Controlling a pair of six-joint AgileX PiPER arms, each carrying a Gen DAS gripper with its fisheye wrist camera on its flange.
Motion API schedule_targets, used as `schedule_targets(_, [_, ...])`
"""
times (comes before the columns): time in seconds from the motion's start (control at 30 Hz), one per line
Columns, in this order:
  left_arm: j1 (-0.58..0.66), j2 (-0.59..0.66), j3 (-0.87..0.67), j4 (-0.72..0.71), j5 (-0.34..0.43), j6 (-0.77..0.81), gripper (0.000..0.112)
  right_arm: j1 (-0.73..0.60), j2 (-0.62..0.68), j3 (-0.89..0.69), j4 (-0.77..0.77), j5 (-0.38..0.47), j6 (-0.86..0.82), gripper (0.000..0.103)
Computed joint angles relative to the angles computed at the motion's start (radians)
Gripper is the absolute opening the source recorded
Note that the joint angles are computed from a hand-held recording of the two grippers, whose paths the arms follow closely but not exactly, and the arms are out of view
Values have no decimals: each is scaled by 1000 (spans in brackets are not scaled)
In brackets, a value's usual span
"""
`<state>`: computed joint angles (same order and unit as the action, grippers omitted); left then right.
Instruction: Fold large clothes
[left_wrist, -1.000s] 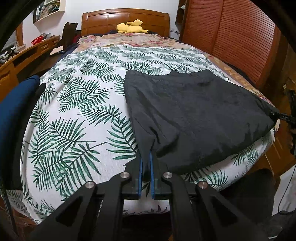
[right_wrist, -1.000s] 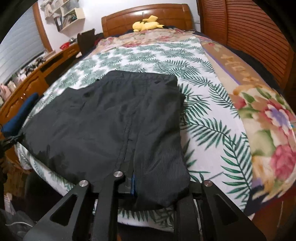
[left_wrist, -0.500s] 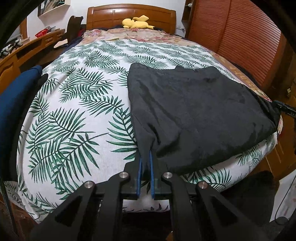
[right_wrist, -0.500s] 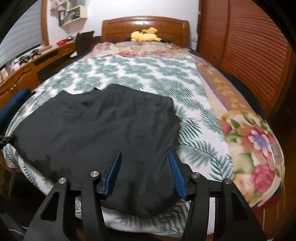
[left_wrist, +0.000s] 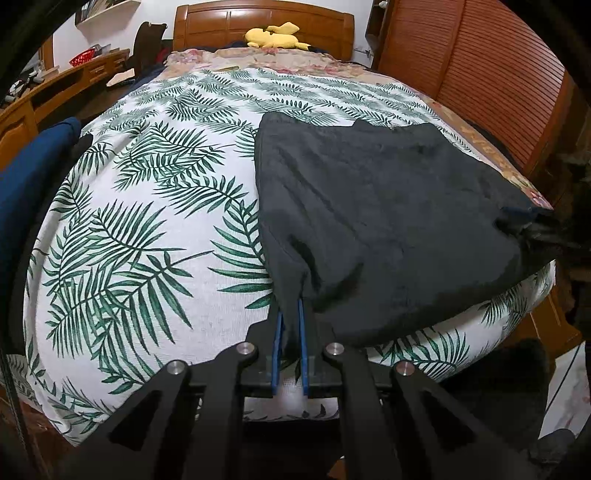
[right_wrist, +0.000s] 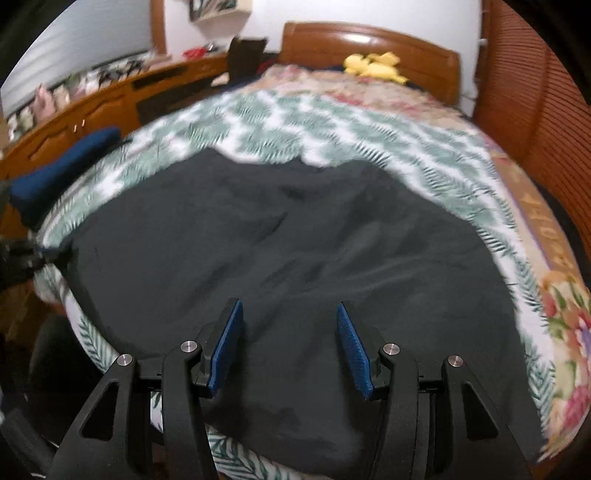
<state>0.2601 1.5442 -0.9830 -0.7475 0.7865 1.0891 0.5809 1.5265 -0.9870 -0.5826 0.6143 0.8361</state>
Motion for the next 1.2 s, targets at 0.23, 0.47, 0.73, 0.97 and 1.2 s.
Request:
schedule_targets(0.23, [-16, 12, 7, 10, -24, -14, 9, -40, 45, 79, -44, -113, 65, 55])
schedule_targets(0.47, [-30, 30, -3, 29, -37, -39, 13, -30, 20, 39, 39, -45, -4, 54])
schedule_targets(0.73, [-41, 49, -16, 36, -40, -67, 18, 44, -8, 59, 37, -48, -8, 55])
schedule_targets(0.97, [-82, -27, 13, 9, -84, -56, 4, 9, 5, 96, 59, -133, -17, 57])
schedule_targets(1.2, [-192, -121, -106, -10, -5, -159, 2, -21, -66, 168, 66, -192, -37, 56])
